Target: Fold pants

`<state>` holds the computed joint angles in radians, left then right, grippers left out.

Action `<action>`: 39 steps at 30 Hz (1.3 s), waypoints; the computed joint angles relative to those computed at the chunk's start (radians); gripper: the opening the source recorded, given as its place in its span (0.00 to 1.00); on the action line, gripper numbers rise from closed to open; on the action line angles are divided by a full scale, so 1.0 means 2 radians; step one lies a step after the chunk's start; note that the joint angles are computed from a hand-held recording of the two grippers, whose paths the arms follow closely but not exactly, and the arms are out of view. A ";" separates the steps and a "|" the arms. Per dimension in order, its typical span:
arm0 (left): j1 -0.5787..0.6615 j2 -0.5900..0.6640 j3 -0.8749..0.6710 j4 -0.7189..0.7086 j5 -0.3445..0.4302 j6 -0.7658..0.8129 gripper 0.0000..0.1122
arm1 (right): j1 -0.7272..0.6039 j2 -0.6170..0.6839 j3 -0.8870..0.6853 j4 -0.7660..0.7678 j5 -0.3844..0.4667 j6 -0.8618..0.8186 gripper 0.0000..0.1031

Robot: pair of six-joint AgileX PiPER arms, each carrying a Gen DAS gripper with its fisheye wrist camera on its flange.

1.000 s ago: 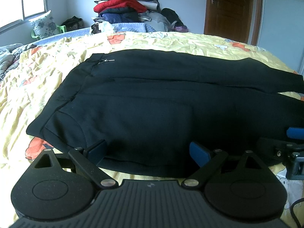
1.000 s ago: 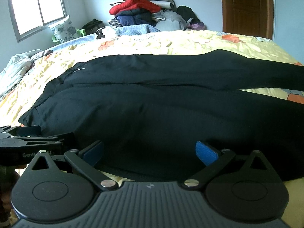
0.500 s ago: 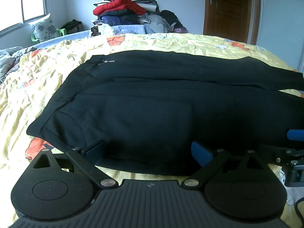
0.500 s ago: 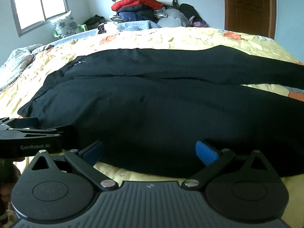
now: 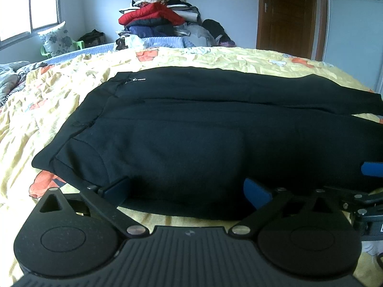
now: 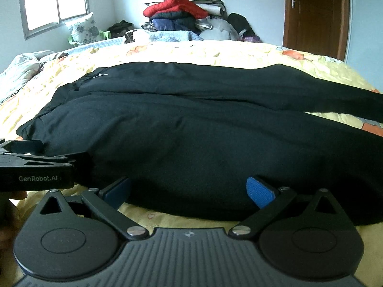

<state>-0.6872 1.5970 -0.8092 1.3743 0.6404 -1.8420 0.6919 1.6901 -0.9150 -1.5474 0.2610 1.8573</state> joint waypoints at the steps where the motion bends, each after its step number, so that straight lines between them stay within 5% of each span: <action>1: -0.001 0.000 0.003 0.007 0.001 -0.008 0.92 | 0.002 0.000 0.001 -0.011 0.002 0.012 1.00; 12: 0.001 -0.004 0.011 0.019 -0.006 -0.024 0.92 | 0.011 0.004 0.010 -0.074 0.017 0.079 1.00; 39: 0.010 -0.005 0.013 0.022 -0.019 -0.028 0.92 | 0.024 0.010 0.001 -0.029 0.036 0.034 1.00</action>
